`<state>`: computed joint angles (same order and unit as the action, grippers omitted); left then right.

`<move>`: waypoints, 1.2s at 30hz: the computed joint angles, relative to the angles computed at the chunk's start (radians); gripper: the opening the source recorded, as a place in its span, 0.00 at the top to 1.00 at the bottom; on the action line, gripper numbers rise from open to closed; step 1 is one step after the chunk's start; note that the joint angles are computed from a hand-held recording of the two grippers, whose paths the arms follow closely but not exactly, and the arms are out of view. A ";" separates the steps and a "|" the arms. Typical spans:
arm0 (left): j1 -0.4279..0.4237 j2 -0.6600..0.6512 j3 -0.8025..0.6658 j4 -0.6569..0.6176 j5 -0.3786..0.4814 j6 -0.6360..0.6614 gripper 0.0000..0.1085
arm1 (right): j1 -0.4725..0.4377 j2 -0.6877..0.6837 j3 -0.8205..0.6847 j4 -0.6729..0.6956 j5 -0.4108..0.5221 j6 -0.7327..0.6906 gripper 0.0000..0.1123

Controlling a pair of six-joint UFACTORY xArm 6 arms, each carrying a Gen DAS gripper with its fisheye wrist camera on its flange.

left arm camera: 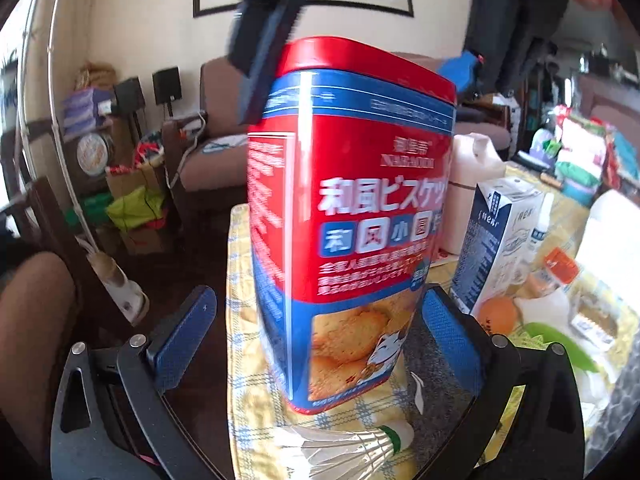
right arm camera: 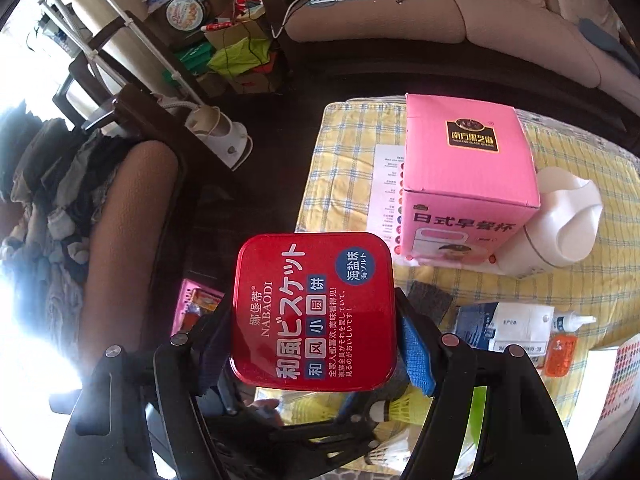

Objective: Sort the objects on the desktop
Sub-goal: 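Close the left gripper on the red biscuit tin and lift it, then carry the red biscuit tin over to the white tray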

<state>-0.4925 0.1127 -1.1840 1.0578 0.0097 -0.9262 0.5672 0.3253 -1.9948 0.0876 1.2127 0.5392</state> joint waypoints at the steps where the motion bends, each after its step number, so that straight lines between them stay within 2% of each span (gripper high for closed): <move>1: -0.016 -0.008 -0.014 0.105 0.036 -0.073 0.05 | -0.004 -0.017 0.023 0.027 -0.012 -0.002 0.34; 5: -0.115 -0.028 -0.052 0.523 0.254 -0.386 0.05 | -0.003 -0.064 0.074 0.069 -0.028 -0.010 0.34; 6: -0.130 -0.036 -0.045 0.586 0.281 -0.432 0.10 | -0.002 -0.074 0.081 0.066 -0.027 -0.007 0.34; 7: -0.150 -0.043 -0.039 0.608 0.325 -0.437 0.21 | -0.002 -0.089 0.095 0.062 -0.029 -0.003 0.34; 10: -0.193 -0.054 -0.038 0.572 0.430 -0.353 0.27 | -0.012 -0.150 0.169 0.101 -0.058 -0.003 0.35; 15: -0.240 -0.116 -0.023 0.535 0.461 -0.273 0.27 | -0.035 -0.303 0.325 0.157 -0.128 -0.020 0.34; 19: -0.308 -0.182 -0.010 0.482 0.480 -0.190 0.28 | -0.077 -0.445 0.429 0.217 -0.127 -0.044 0.34; 24: -0.463 -0.171 -0.095 0.401 0.595 -0.075 0.28 | -0.178 -0.655 0.554 0.260 -0.077 -0.081 0.34; 27: -0.567 -0.108 -0.203 0.389 0.650 -0.032 0.28 | -0.301 -0.799 0.624 0.305 -0.012 -0.127 0.34; 30: -0.664 0.015 -0.373 0.348 0.686 0.034 0.27 | -0.489 -0.917 0.660 0.363 0.100 -0.192 0.34; 34: -0.771 0.242 -0.677 0.236 0.726 0.172 0.28 | -0.841 -0.997 0.666 0.466 0.281 -0.331 0.34; 36: -0.810 0.381 -0.871 0.104 0.750 0.280 0.28 | -1.042 -1.001 0.673 0.552 0.363 -0.409 0.29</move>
<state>-1.3027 0.4932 -2.0551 1.1620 0.7593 -0.6463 -0.4745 -0.6754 -1.3217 0.6394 1.5761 0.1297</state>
